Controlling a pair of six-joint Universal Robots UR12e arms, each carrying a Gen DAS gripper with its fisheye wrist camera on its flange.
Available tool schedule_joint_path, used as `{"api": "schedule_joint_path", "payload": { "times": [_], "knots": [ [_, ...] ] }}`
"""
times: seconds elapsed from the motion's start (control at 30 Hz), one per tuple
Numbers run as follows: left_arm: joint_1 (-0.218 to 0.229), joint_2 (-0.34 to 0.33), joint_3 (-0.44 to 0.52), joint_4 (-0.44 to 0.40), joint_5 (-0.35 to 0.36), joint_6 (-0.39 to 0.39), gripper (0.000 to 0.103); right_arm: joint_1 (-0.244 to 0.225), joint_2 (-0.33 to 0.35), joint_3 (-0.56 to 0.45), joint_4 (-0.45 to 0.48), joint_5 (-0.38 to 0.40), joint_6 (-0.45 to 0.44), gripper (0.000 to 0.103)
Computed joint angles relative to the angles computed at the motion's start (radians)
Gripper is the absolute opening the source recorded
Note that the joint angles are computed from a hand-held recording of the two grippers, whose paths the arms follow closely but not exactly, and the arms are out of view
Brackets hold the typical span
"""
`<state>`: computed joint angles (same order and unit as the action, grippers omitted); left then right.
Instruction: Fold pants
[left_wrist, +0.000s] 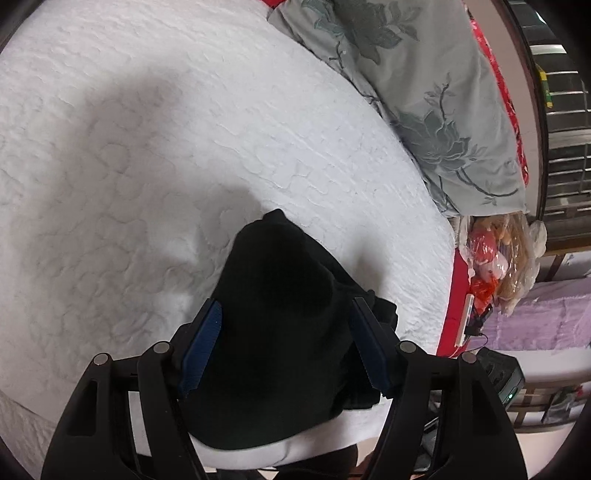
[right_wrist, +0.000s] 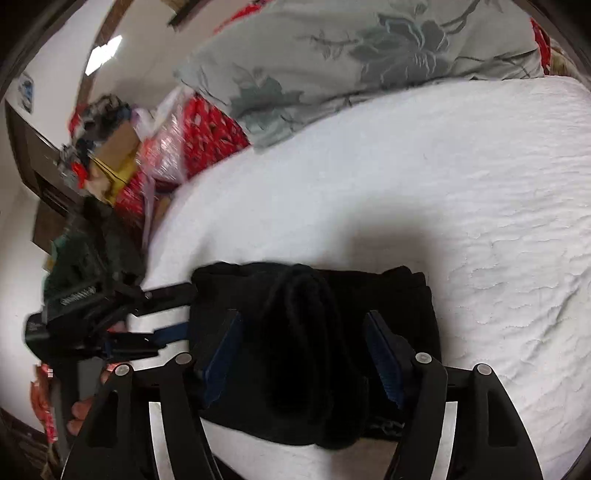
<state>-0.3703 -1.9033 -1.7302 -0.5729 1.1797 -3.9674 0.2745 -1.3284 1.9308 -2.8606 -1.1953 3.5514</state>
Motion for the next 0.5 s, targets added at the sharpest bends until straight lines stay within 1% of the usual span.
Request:
{"api": "schedule_joint_path", "payload": {
  "times": [0.03,0.07,0.1,0.13,0.2,0.23,0.27,0.33,0.4,0.47,0.5],
  "knots": [
    [-0.003,-0.003,0.006,-0.005,0.012,0.003,0.068,0.002,0.006,-0.003,0.003,-0.002,-0.005,0.070],
    [-0.007,-0.003,0.010,-0.003,0.033,0.008,0.062,0.003,0.013,-0.007,0.006,-0.006,-0.010,0.064],
    [-0.011,0.000,0.010,0.004,0.055,0.009,0.051,-0.002,0.018,-0.010,0.010,0.012,-0.017,0.029],
    [-0.013,0.003,0.011,0.003,0.078,0.013,0.050,-0.010,0.021,-0.012,0.013,0.040,-0.010,0.020],
    [-0.017,-0.004,0.024,-0.026,0.110,0.034,0.046,-0.035,0.019,0.015,-0.074,0.103,0.069,0.020],
    [-0.019,-0.011,0.035,-0.054,0.126,0.047,0.045,-0.048,0.021,0.030,-0.127,0.129,0.116,0.020],
    [-0.020,-0.021,0.047,-0.089,0.134,0.052,0.045,-0.054,0.023,0.036,-0.139,0.136,0.132,0.020],
    [-0.015,-0.026,0.043,-0.085,0.116,0.034,0.045,-0.060,0.032,0.036,-0.088,0.128,0.121,0.022],
    [-0.008,-0.017,0.024,-0.048,0.094,0.020,0.045,-0.073,0.039,0.050,-0.107,0.167,0.143,0.022],
    [-0.005,0.003,0.001,-0.027,0.084,0.016,0.045,-0.087,0.031,0.060,-0.123,0.208,0.173,0.031],
    [-0.003,0.017,-0.021,0.009,0.063,0.007,0.048,-0.094,0.021,0.064,-0.108,0.228,0.164,0.035]
  ]
}}
